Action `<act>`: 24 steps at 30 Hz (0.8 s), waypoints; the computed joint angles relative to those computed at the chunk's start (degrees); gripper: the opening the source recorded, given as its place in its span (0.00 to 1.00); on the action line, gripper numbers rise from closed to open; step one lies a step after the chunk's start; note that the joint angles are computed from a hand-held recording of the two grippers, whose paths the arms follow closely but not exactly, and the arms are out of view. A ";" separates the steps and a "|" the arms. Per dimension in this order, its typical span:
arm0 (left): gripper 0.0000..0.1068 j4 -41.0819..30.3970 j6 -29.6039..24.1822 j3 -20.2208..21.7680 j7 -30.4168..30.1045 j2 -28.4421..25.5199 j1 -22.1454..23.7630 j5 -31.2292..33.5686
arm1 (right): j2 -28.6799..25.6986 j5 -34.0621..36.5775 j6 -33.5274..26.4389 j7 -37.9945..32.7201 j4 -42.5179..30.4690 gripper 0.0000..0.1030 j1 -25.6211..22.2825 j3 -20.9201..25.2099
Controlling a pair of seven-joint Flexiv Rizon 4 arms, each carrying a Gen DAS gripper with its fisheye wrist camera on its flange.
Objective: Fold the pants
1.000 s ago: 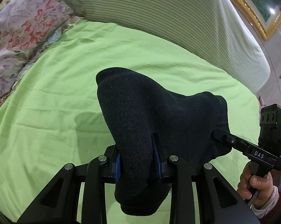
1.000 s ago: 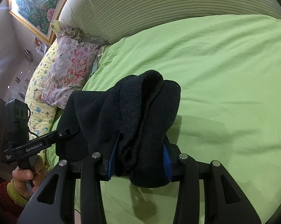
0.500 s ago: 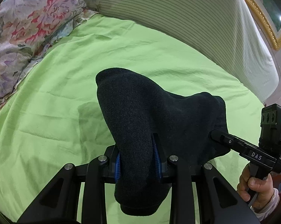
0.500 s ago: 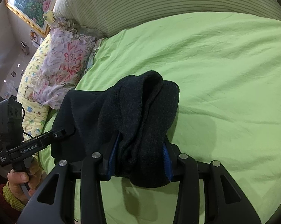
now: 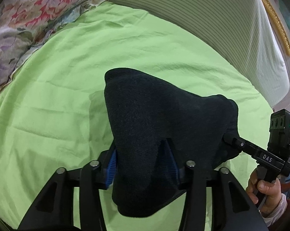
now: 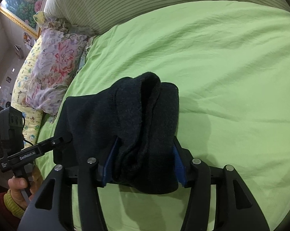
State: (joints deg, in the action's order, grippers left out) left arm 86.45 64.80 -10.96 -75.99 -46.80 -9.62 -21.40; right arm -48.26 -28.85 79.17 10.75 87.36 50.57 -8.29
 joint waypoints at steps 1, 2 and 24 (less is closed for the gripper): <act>0.52 -0.01 -0.13 0.25 -0.21 -0.04 -0.07 0.11 | 0.18 -0.05 -0.24 -0.06 0.32 0.58 0.07 -0.06; 0.53 0.16 -0.13 0.24 -0.36 -0.04 0.07 -0.02 | 0.32 -0.11 -0.71 -0.11 0.48 0.59 0.11 -0.05; 0.76 5.77 7.17 13.21 -18.04 5.34 -9.67 15.92 | 3.65 -9.01 -7.17 8.66 3.42 0.80 2.26 -1.21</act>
